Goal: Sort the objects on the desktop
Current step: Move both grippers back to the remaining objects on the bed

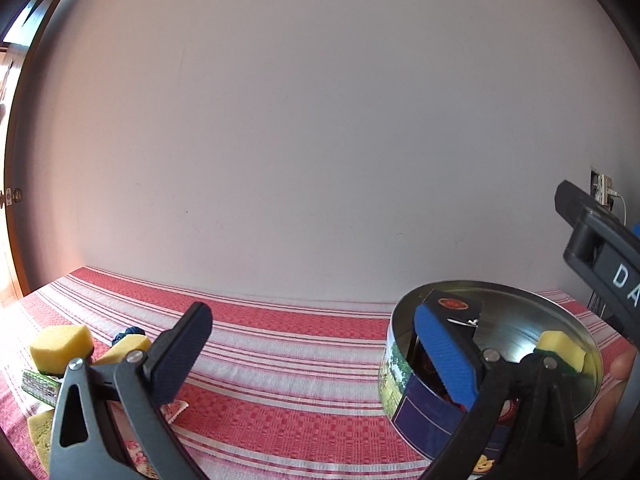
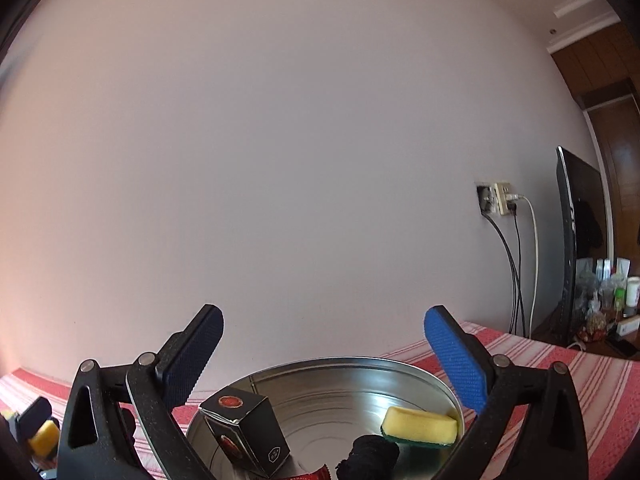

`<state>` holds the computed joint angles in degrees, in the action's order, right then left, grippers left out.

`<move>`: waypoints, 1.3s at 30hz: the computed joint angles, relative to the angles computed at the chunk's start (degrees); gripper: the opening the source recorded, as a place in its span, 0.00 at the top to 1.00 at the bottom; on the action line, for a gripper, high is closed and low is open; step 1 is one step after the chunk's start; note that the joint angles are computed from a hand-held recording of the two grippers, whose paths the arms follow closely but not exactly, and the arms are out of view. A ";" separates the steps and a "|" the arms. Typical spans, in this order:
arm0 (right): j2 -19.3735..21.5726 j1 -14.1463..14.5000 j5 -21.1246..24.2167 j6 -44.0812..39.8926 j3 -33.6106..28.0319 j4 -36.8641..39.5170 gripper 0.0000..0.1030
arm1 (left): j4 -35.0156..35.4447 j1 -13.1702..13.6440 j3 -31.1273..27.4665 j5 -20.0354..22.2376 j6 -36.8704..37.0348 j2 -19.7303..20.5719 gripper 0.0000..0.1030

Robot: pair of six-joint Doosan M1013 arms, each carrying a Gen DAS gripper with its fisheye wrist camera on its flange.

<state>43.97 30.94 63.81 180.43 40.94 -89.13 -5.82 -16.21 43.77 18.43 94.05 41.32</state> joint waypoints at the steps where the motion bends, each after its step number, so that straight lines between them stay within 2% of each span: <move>1: 0.41 0.20 -0.34 -1.45 -0.54 -0.43 0.00 | 0.69 0.06 -0.18 0.32 0.07 0.08 0.01; 6: 0.50 0.50 -4.16 -3.43 -0.57 0.28 0.00 | 4.01 1.01 -2.00 5.33 -2.56 0.87 0.01; 9: 0.28 0.53 -5.36 -3.20 -0.25 0.78 0.00 | 1.27 2.22 -4.19 9.14 -2.69 1.81 0.01; 12: 0.12 0.52 -6.35 -3.20 0.16 0.71 0.01 | 2.29 2.95 -3.56 8.46 -2.87 1.48 0.01; 16: -0.18 0.25 -9.34 -4.27 0.58 2.66 0.01 | 12.08 3.22 -1.26 4.75 -8.01 0.40 0.01; 18: -0.31 0.27 -11.49 -5.61 0.68 4.83 0.01 | 14.67 3.70 -1.51 5.19 -9.76 0.48 0.01; 20: -0.26 0.28 -12.87 -6.72 0.54 6.13 0.01 | 14.05 4.41 -2.73 7.58 -8.65 0.93 0.01; 23: -0.68 0.08 -17.07 -8.57 0.98 9.56 0.01 | 9.24 5.98 -3.25 9.20 -4.57 0.94 0.01; 26: -0.89 -0.28 -22.70 -13.57 0.79 17.38 0.01 | 8.00 7.65 -3.46 9.49 -4.39 0.81 0.01; 32: 1.69 0.55 -26.58 -31.59 -3.66 33.89 0.01 | 8.73 10.39 -2.16 8.86 -7.20 -0.13 0.01; 34: 2.55 0.39 -27.34 -40.28 -5.57 43.43 0.01 | 9.20 10.94 -2.24 9.71 -8.28 -0.35 0.01; 36: 3.60 -0.11 -27.21 -51.57 -8.11 56.79 0.01 | 10.34 11.51 -2.01 10.11 -10.17 -0.49 0.01; 39: 5.60 -0.59 -24.09 -67.51 -12.63 73.71 0.02 | 9.14 12.11 -1.57 11.22 -11.83 -0.78 0.01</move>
